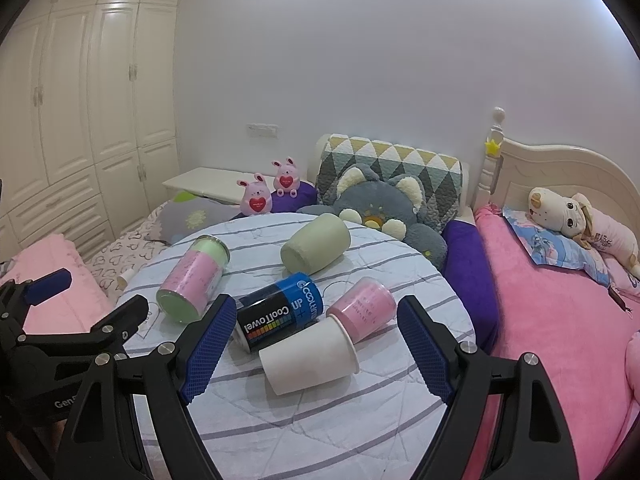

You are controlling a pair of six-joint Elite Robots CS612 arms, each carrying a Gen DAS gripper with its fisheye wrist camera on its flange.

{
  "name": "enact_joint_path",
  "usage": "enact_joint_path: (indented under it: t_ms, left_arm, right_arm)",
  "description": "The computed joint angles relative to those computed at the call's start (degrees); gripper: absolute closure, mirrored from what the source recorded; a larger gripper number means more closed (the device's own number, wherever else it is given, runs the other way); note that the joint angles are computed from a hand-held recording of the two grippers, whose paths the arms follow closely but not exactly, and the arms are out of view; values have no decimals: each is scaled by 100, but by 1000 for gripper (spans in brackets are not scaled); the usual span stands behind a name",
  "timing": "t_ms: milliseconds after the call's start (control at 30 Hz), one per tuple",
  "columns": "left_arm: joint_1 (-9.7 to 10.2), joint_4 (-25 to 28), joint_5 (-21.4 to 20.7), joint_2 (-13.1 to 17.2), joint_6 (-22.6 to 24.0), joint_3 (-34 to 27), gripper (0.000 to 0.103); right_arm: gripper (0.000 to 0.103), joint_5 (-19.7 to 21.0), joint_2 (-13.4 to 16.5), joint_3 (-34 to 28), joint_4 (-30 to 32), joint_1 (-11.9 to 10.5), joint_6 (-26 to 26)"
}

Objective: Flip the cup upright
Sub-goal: 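Move the right gripper toward the pale green cup lying on its side, then close the right gripper on the pale green cup's base and lift it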

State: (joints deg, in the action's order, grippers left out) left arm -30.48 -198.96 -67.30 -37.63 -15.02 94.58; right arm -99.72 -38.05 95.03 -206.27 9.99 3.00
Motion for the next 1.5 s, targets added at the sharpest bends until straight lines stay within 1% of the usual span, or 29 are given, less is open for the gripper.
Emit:
enact_joint_path:
  t_ms: [200,300,433,600,700,767,833,900,933,1067,1167,1267,1333,1433,1500]
  left_arm:
    - [65,128,-7,83,32,-244,0]
    - [118,249,-59,148,15,-431,0]
    - [189,428,-120,257,-14,-736,0]
    - [288,873,-213,446,7,-1227,0]
    - [346,1141,-281,561,34,-1511,1]
    - [379,1308,-204,651,54,-1729,0]
    - [429,1468,-257,757,109,-1973,0]
    - [486,1617,-353,867,96,-2213,0]
    - [501,1663,-353,921,118,-2313,0]
    - [538,2135,-286,1162,282,-2830,0]
    - [583,2415,-418,1313,363,-3157,0]
    - [618,2646,-530,1453,397,-3454,0]
    - [629,2735,-584,1528,432,-3608,0]
    - [644,2870,-656,1628,466,-3799,0]
    - [657,2986,-705,1696,477,-3941,0]
  right_arm:
    - [19,-54,36,-227,281,-38,29]
    - [19,-15,59,-345,442,-64,129]
    - [19,129,105,-582,832,-123,303]
    - [19,393,214,-979,1329,-175,396]
    - [19,642,336,-1357,1839,-208,461]
    - [19,804,408,-1571,2141,-241,547]
    - [19,951,517,-1861,2525,-274,702]
    - [19,1035,600,-2066,2789,-305,818]
    - [19,1062,656,-2202,2968,-315,874]
    - [19,1159,873,-2693,3613,-351,1114]
    - [19,1201,1006,-2999,4065,-381,1317]
    - [19,1444,1152,-3298,4486,-443,1523]
    - [19,1470,1239,-3461,4699,-455,1624]
    - [19,1677,1388,-3751,5099,-496,1732]
    - [19,1731,1494,-3960,5366,-511,1811]
